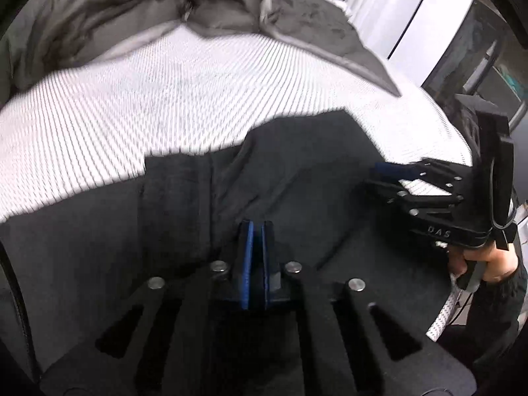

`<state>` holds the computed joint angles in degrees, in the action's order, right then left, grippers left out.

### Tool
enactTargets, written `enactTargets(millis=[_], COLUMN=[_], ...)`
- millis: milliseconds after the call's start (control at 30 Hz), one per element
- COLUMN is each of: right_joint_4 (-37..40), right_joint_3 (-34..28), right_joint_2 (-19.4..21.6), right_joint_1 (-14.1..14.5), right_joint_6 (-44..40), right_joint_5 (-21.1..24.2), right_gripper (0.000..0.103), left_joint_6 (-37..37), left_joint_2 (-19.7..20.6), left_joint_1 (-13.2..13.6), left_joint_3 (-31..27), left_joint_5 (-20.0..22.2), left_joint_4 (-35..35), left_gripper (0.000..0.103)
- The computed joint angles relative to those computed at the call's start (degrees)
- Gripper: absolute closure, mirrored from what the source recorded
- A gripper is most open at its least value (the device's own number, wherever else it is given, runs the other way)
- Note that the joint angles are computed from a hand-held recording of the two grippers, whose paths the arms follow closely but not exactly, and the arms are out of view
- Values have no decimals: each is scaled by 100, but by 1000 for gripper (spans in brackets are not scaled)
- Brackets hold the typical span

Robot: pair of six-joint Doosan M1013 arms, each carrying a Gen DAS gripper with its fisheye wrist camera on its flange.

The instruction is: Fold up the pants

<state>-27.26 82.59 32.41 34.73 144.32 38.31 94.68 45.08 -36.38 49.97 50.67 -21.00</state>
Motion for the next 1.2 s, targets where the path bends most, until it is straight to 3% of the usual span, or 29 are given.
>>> enactTargets(millis=[100,200,267,400,467,533,567,700,767,800,867,900,933,1067,1100,1167,1200], right_joint_4=[-116,-242,358,618,183,-743,-924,-853,-698,-630,-562,-469,-391,57,129,28,-134], right_joint_3=[-71,-314,-497,-1111,-1147,-1287,-1285,-975,-733,-626,-487,-442,-403,-217,-178,-170,-191], right_joint_2=[29,227,369,745,761,848,858,627,432,337,211,168,139,75,82,144,185], right_joint_1=[-19,-19,-76,-29,3,93,97,84,105,127,194,226,265,392,429,520,555], right_joint_6=[318,670,221,-681,-417,336,511,749,638,618,585,452,367,67,-14,11,29], right_joint_5=[-548,-778,-930,104,578,1637,1849,1388,829,564,207,64,-28,-261,-261,-67,60], right_gripper=[58,58,58,58,58,58,58,58,58,57,55,51,50,46,40,33,33], left_joint_6=[-212,-694,-1049,-815,-710,-699,-707,-723,-718,-701,-655,-733,-818,-1338,-1429,-1362,-1403], left_joint_2=[-18,296,571,691,687,668,644,533,340,208,-125,-228,-422,-819,-888,-935,-905], left_joint_1=[-60,-130,-193,-100,-57,-39,-39,-61,-83,-99,-118,-135,-168,-294,-321,-349,-369], left_joint_3=[-64,-644,-1080,-1125,-1079,-1048,-1008,-884,-674,-494,4,146,462,1222,1388,1609,1619], left_joint_5=[-242,93,599,697,639,631,607,496,386,228,-236,-364,-634,-1050,-1130,-1167,-1088], left_joint_4=[315,892,1511,1129,904,760,765,882,991,1014,953,982,1021,1386,1425,1433,1576], left_gripper=[100,100,100,102,102,102,102,102,100,92,65,45,36,17,12,2,2])
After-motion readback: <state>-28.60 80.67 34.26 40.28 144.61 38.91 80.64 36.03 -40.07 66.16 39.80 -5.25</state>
